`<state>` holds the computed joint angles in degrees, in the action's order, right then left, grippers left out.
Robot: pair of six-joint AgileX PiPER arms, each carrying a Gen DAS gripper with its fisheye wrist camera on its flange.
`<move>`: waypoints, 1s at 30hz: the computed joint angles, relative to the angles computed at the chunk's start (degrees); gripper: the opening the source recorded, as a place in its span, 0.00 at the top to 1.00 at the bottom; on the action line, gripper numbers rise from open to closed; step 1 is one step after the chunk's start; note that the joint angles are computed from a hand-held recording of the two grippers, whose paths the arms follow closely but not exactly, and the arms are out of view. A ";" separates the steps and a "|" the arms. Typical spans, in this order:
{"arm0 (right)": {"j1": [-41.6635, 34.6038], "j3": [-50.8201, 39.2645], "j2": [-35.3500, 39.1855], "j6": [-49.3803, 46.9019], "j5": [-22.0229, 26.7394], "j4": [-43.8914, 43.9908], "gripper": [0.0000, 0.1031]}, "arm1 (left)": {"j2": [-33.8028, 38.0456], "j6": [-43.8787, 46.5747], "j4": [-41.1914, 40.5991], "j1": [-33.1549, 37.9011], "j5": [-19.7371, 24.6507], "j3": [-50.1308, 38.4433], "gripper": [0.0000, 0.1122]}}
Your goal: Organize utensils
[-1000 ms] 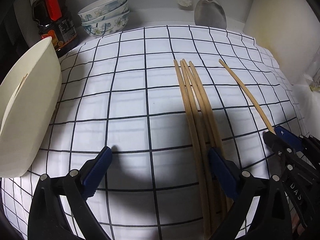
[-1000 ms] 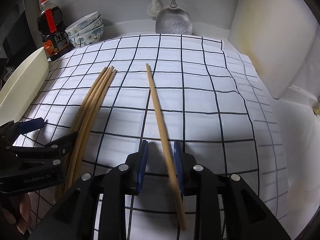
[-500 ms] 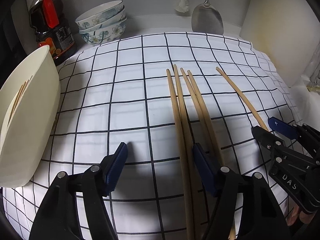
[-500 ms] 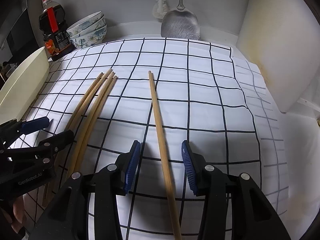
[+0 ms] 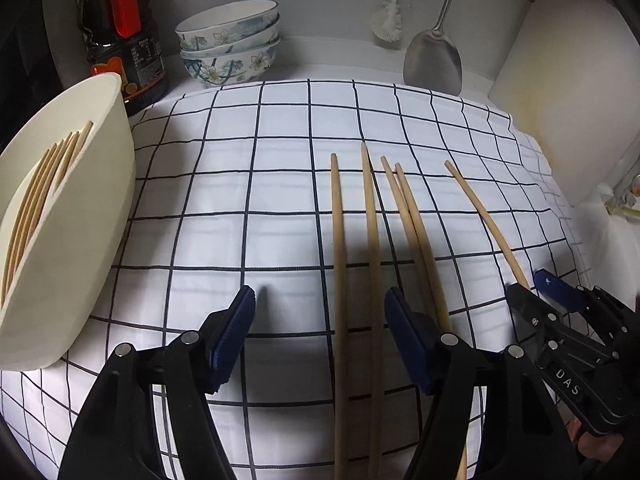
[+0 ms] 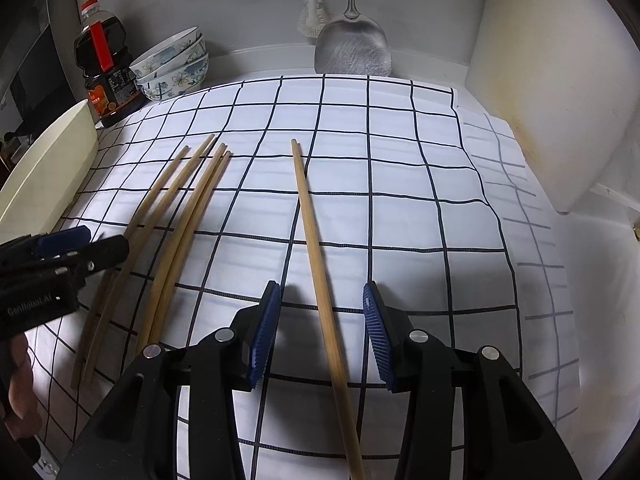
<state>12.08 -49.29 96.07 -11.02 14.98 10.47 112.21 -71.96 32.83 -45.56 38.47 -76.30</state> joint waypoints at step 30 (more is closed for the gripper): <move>0.99 -0.12 1.13 6.73 -2.67 -7.41 0.60 | 2.70 -2.66 6.39 0.04 4.45 -1.16 0.49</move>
<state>13.07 -49.41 97.20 -4.29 12.31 3.06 114.91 -74.62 39.22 -45.52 42.91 -77.46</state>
